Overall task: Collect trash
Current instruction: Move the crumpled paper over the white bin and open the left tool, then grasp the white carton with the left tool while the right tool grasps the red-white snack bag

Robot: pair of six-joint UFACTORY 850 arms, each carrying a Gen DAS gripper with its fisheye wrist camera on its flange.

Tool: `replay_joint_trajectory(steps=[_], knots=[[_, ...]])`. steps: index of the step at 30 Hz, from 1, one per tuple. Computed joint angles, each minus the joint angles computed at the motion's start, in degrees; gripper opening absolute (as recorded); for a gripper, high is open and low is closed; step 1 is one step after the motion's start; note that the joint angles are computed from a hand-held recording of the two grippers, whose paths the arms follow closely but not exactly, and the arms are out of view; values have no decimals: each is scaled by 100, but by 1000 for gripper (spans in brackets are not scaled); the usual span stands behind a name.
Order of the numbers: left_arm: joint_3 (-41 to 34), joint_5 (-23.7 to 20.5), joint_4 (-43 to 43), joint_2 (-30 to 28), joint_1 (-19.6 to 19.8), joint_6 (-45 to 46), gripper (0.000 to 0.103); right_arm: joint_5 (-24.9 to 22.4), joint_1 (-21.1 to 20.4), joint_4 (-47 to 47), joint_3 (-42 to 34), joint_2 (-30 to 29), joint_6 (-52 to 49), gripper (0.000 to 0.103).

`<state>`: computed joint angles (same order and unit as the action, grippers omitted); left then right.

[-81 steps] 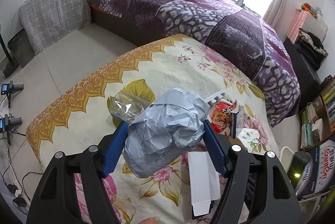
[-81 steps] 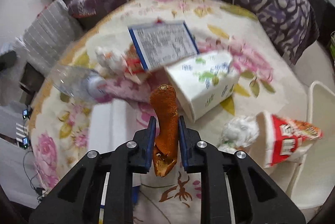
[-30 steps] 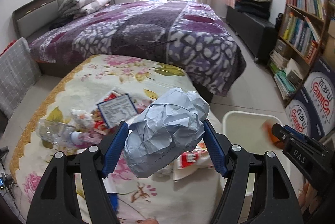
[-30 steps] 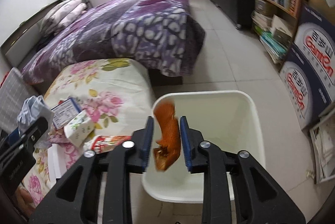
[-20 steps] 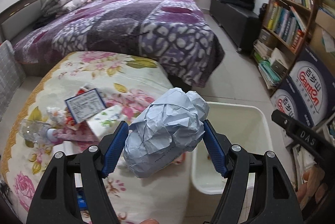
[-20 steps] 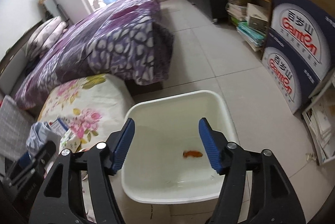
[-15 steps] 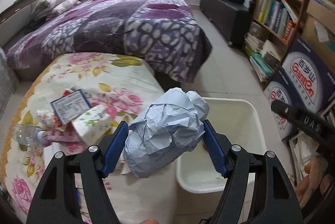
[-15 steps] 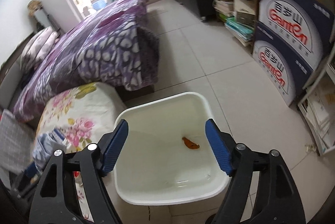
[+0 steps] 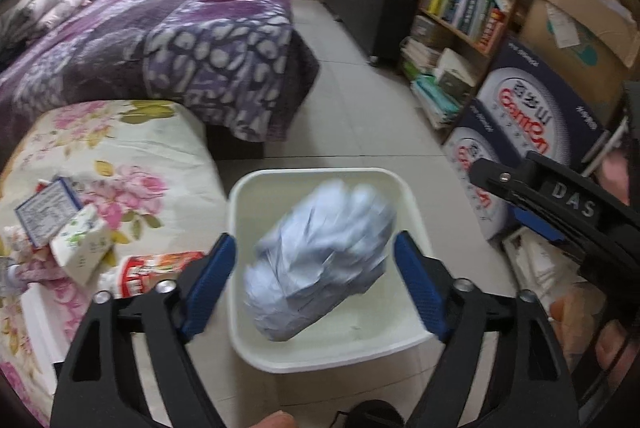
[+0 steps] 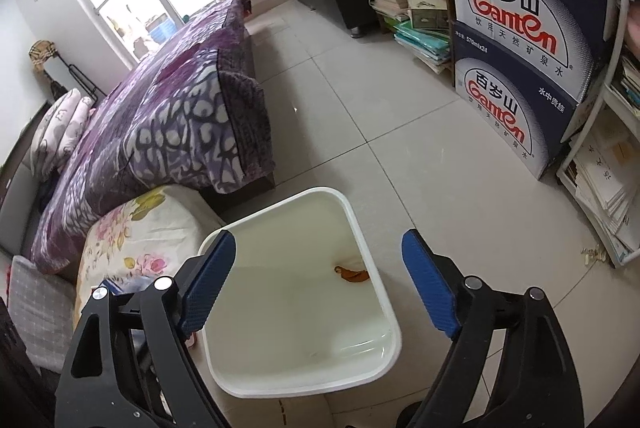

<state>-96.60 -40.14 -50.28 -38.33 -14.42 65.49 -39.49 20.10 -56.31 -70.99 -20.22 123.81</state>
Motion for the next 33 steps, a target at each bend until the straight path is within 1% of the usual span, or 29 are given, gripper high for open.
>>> replay_joint_trajectory(steps=[2,5,8,13,17,19,21,22,23,25,26,28,29,31,33], knots=[[-47,-70,71,-33,-8,-116,87,11,-15,13,-3,-3,-10,83],[-57,-8,207,-49,-2,-262,87,65,-22,9,-1,-4,-33,83],[-90,126,406,-86,34,-428,87,80,-2,54,-118,-97,-160,86],[-88,472,690,-101,161,-622,87,124,45,311,-501,-403,-675,87],[-136,824,1160,-131,298,-1065,87,112,105,573,-944,-743,-1217,88],[-207,948,1506,-185,375,-1391,87,72,155,717,-1199,-938,-1559,89],[-332,1066,2054,-290,469,-1945,87,22,199,860,-1467,-1137,-1938,89],[-404,1071,2283,-345,496,-2199,87,-8,227,946,-1639,-1266,-2182,89],[-572,1013,2677,-462,563,-2663,87,-31,251,996,-1751,-1349,-2317,89],[-811,938,3047,-630,677,-3149,87,-76,306,1170,-2082,-1587,-2722,89],[-886,948,3241,-688,711,-3367,87,-88,334,1277,-2290,-1736,-2977,89],[-1119,971,3957,-866,798,-4164,87,-127,381,1388,-2573,-1934,-3332,89],[-1210,945,4104,-935,833,-4350,87,-163,399,1427,-2697,-2015,-3481,89],[-1502,782,4590,-1147,904,-4963,87,-336,472,1519,-3087,-2280,-4025,91],[-2011,306,4784,-1486,1013,-5375,87,-335,522,1650,-3367,-2469,-4622,92]])
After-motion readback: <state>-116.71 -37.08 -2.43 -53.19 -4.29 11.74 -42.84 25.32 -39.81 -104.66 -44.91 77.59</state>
